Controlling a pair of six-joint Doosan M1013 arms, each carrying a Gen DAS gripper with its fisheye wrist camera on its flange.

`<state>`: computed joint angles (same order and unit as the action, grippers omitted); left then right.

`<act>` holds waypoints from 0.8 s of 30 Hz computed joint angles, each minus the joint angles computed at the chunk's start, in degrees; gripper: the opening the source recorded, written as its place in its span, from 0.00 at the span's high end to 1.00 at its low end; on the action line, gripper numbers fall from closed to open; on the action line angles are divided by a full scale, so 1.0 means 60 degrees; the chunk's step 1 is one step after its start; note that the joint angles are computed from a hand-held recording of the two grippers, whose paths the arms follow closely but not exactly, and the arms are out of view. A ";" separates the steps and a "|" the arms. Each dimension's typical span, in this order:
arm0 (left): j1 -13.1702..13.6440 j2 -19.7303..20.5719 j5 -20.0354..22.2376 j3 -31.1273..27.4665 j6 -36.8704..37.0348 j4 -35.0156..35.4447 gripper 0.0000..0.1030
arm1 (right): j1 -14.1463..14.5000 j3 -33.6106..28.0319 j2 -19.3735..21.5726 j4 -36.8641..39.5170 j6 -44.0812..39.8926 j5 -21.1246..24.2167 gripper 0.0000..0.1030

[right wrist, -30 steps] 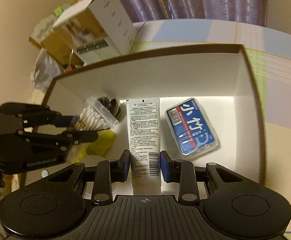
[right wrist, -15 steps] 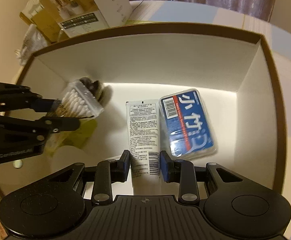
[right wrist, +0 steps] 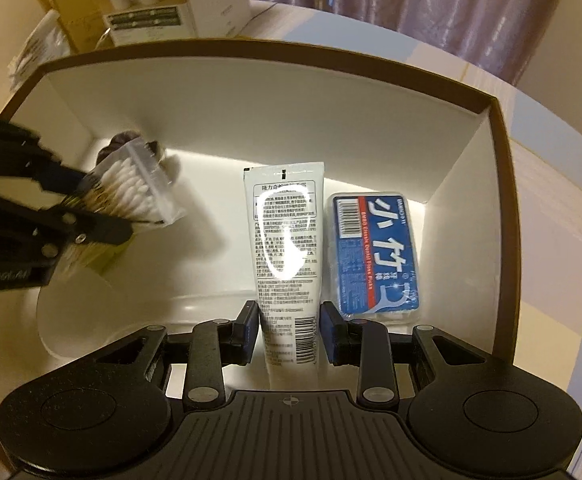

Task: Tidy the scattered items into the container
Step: 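Open the right gripper to drop the tube while the left gripper releases the swab bag into the box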

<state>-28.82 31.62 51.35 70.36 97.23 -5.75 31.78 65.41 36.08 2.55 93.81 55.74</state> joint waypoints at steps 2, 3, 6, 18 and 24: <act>-0.0023 0.0019 -0.0004 -0.0011 -0.0001 0.0034 0.75 | -0.0049 0.0181 -0.0139 0.0507 -0.0369 -0.0320 0.21; -0.0033 0.0026 -0.0005 -0.0015 0.0002 0.0041 0.75 | -0.0018 0.0222 -0.0188 0.0480 -0.0429 -0.0432 0.14; -0.0036 0.0031 -0.0012 -0.0008 0.0007 0.0001 0.74 | 0.0081 0.0226 -0.0253 0.0144 -0.0517 -0.0583 0.11; -0.0018 -0.0008 -0.0110 0.0056 0.0032 -0.0080 0.74 | 0.0090 0.0262 -0.0481 0.0013 -0.0557 -0.0652 0.11; -0.0080 0.0030 -0.0020 -0.0085 -0.0116 0.0101 0.64 | 0.0080 0.0362 -0.0582 -0.0073 -0.0523 -0.0666 0.11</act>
